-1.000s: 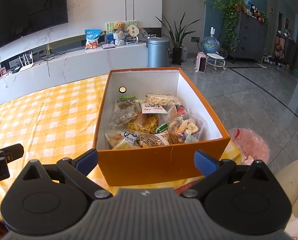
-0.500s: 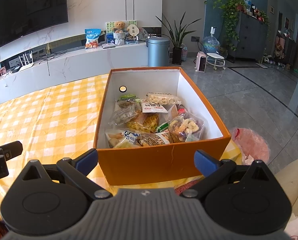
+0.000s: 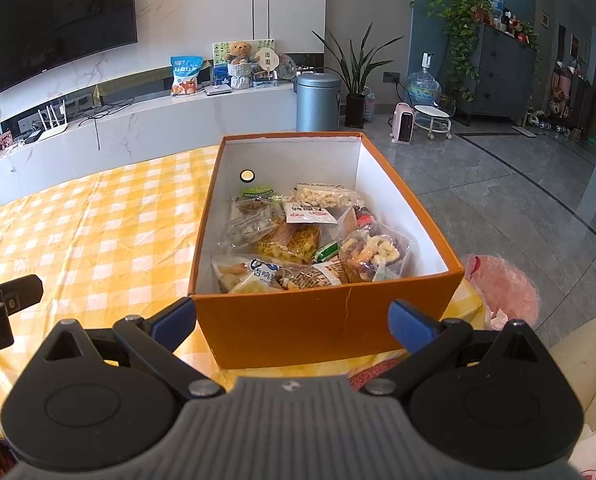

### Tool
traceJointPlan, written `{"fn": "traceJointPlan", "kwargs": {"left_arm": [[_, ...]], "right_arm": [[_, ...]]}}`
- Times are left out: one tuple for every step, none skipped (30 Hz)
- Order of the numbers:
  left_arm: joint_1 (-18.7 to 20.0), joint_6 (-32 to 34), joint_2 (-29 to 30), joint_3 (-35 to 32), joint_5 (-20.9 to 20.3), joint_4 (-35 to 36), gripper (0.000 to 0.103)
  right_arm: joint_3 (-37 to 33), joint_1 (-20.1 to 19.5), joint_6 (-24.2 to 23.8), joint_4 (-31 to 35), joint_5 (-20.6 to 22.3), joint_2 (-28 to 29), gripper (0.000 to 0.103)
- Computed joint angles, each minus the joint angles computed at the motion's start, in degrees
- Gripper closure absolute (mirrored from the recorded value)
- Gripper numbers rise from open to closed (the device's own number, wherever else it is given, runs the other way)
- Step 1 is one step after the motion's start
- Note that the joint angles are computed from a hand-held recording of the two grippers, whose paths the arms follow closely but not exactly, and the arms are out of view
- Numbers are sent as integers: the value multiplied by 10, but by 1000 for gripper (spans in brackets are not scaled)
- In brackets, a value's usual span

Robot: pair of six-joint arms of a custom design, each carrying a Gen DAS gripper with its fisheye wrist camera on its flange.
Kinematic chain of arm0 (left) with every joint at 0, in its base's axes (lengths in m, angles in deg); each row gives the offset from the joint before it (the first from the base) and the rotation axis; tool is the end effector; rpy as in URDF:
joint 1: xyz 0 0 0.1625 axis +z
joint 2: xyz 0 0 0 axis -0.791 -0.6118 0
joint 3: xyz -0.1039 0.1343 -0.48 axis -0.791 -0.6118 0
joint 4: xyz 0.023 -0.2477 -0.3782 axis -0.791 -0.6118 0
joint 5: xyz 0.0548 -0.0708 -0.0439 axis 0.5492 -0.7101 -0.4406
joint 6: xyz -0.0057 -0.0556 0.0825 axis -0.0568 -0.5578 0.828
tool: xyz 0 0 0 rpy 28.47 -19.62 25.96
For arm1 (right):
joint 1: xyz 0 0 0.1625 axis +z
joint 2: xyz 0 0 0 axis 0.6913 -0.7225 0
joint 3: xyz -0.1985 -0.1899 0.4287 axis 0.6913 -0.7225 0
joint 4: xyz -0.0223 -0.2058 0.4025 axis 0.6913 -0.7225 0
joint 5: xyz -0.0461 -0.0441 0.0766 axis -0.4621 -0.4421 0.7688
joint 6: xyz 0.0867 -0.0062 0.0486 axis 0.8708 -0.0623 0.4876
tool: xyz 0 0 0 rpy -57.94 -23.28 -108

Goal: Organize snacks

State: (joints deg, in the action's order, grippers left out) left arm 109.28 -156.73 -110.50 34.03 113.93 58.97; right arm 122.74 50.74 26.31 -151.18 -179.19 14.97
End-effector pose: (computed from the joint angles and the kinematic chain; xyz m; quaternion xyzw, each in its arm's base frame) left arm -0.2047 -0.6857 0.0757 0.2757 0.8289 -0.3770 0.3078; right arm 0.1199 -0.6355 0.1567 0.0586 -0.8169 0.4248 0.3857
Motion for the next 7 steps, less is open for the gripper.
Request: {"fn": "traceJointPlan", "kwargs": {"left_arm": [[0,1,0,0,0,-1,7],[0,2,-1,1,2,-2,7],[0,3,-2,2,4,-4,7],[1,4,-3,3,7,-5,7],[1,5,-3,4,9,-6,7],[0,7,-3,4,10,-6,7],[0,8,-2,4,10,-7,7]], "right_arm": [[0,1,0,1,0,0,3],[-1,1,0,1,0,0,3],[-1,1,0,1,0,1,3],[-1,1,0,1,0,1,3],[-1,1,0,2,0,1,3],[-1,1,0,1,0,1,3],[0,1,0,2,0,1,3]]}}
